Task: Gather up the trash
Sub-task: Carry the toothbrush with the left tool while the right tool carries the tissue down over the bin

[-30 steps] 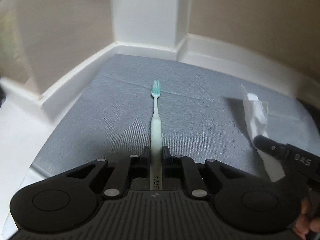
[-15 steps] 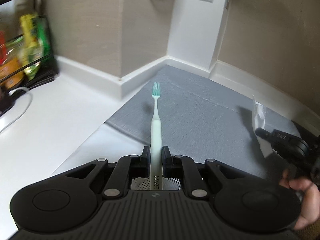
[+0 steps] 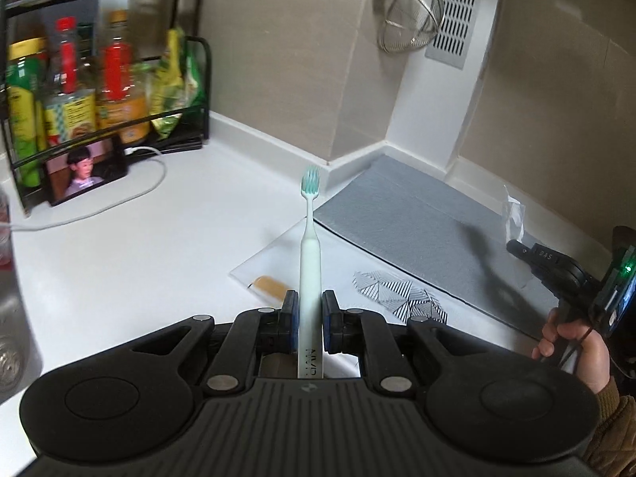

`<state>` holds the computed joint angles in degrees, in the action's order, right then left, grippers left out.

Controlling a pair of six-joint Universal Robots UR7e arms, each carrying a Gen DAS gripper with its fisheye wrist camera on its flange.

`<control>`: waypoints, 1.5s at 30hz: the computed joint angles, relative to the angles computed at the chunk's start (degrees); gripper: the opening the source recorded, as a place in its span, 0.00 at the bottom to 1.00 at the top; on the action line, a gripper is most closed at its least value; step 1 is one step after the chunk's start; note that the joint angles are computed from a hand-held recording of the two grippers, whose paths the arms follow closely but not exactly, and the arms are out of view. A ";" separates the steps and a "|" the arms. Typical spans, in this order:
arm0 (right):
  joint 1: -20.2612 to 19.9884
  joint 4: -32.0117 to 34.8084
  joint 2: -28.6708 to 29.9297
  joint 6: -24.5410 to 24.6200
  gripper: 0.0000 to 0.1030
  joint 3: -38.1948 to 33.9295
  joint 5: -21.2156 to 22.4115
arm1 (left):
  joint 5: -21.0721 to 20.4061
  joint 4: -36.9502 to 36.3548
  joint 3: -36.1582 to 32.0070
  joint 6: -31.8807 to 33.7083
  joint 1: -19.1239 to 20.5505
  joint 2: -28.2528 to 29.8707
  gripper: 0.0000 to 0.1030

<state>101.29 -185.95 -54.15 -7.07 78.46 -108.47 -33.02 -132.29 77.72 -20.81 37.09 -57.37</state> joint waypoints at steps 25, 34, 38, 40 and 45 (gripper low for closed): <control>13.66 0.82 -28.85 -16.91 0.06 41.14 -5.49 | -6.01 11.54 27.01 -18.41 -9.04 -20.66 0.12; 17.28 9.92 -28.90 -11.32 0.06 44.72 -5.93 | -8.34 15.33 32.35 -23.78 -10.24 -23.60 0.12; 17.96 13.77 -27.89 -7.96 0.06 45.19 -6.86 | -8.58 16.84 33.90 -25.57 -10.38 -24.33 0.12; 18.26 15.35 -27.24 -7.34 0.06 45.02 -7.85 | -8.86 17.49 34.11 -26.10 -10.18 -24.21 0.12; 18.23 17.55 -26.54 -6.14 0.06 44.37 -9.32 | -9.69 17.60 34.78 -26.44 -9.62 -23.82 0.12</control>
